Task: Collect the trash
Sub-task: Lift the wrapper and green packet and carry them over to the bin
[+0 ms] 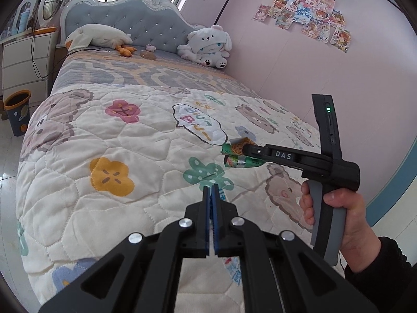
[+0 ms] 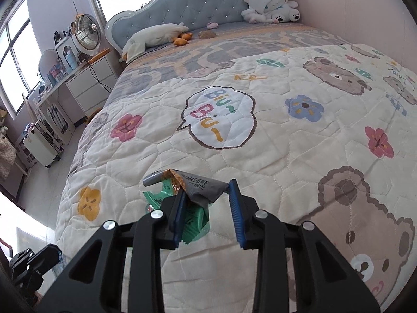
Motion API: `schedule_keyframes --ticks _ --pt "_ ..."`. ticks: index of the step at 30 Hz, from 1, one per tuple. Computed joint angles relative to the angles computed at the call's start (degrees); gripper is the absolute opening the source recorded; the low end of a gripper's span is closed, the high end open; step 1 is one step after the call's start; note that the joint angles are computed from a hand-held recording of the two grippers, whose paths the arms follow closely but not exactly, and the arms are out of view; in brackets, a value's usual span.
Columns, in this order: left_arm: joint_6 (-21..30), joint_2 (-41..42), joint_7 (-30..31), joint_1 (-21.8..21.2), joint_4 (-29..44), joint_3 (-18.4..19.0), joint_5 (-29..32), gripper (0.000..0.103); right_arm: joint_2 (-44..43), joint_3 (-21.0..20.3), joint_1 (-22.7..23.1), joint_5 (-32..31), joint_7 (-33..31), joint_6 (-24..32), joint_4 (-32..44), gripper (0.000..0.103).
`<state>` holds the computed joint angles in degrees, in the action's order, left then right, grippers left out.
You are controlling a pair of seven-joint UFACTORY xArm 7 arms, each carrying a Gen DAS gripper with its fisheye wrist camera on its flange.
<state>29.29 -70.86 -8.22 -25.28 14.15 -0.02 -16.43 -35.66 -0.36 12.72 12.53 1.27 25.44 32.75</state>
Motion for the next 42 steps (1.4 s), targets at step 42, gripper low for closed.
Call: schedule_keyframes --ticks 42 --pt "34.1 -27.2 -10.9 -1.1 21.8 -22.7 -8.4 0.001 -70.6 -5.9 -10.2 -8.4 2.3 64.4 5.2 0.030"
